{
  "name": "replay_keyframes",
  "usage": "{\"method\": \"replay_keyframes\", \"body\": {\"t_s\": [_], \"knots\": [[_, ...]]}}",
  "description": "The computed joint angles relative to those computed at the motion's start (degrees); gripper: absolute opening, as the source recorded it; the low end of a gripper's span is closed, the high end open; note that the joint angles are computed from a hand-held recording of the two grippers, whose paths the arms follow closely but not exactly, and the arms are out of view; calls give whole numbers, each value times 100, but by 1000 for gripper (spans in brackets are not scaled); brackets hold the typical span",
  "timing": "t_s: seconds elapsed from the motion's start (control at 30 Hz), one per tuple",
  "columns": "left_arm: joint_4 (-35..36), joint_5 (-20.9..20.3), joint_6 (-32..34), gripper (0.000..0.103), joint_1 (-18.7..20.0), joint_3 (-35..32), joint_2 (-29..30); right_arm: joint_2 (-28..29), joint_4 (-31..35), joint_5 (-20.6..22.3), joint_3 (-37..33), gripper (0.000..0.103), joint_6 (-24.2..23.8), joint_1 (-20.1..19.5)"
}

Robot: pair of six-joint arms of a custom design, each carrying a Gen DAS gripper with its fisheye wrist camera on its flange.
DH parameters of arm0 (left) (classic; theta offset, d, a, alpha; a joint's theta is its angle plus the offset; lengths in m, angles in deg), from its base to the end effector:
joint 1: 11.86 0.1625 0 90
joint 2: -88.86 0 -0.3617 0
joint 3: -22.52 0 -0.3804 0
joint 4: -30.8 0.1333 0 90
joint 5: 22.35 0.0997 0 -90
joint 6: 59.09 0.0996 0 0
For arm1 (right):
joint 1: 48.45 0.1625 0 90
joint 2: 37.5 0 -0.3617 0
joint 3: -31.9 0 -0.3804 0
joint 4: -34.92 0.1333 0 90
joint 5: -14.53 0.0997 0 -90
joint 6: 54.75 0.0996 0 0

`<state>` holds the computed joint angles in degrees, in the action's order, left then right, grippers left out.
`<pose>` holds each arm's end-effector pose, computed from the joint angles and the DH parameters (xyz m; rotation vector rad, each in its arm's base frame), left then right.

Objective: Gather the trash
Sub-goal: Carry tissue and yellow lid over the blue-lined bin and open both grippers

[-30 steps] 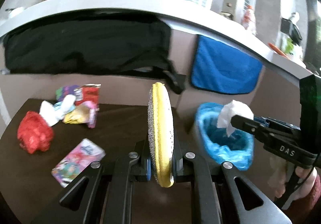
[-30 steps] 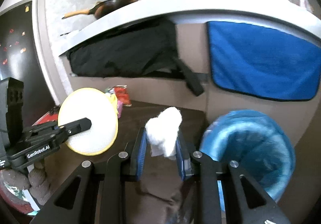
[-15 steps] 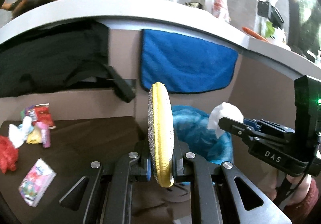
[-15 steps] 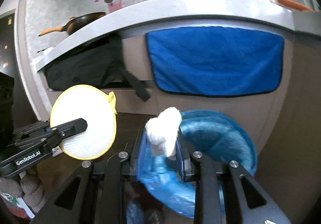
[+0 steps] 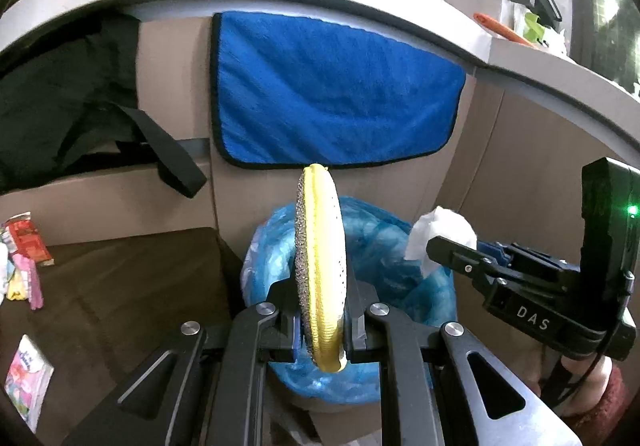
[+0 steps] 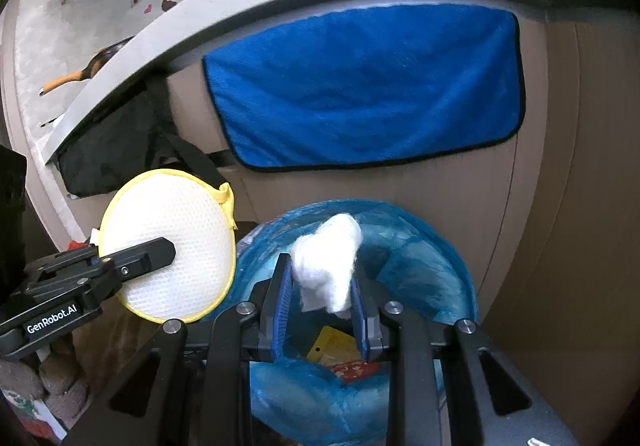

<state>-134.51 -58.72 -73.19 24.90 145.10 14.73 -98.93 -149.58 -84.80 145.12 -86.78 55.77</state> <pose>-0.2462 -0.4504 0.2181 0.5228 2.3222 -1.1319 0.2482 -0.5026 0.1767 0.9795 -2.5127 1.0072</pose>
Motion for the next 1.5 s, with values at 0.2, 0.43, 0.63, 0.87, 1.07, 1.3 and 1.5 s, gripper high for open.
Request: {"method": "replay_keyframes", "body": {"t_s": [0.2, 0.43, 0.63, 0.87, 1.07, 1.3, 1.5], "knots": [[-141, -175, 168, 15, 198, -249, 324, 158, 50, 15, -195, 24, 26, -107], [-191, -319, 169, 15, 398, -359, 509, 275, 119, 23, -356, 25, 52, -171], [-231, -480, 211, 15, 553, -486, 648, 371, 163, -18, -427, 24, 54, -194], [-164, -585, 153, 15, 726, -602, 766, 466, 226, -65, -507, 25, 42, -224], [-124, -746, 58, 15, 862, -661, 820, 545, 297, -111, -586, 25, 96, -254], [-32, -1074, 74, 25, 987, -753, 828, 565, 333, -122, -596, 33, 89, -273], [-341, -1172, 105, 54, 1020, -593, 572, 530, -17, -142, -468, 62, 136, -246]]}}
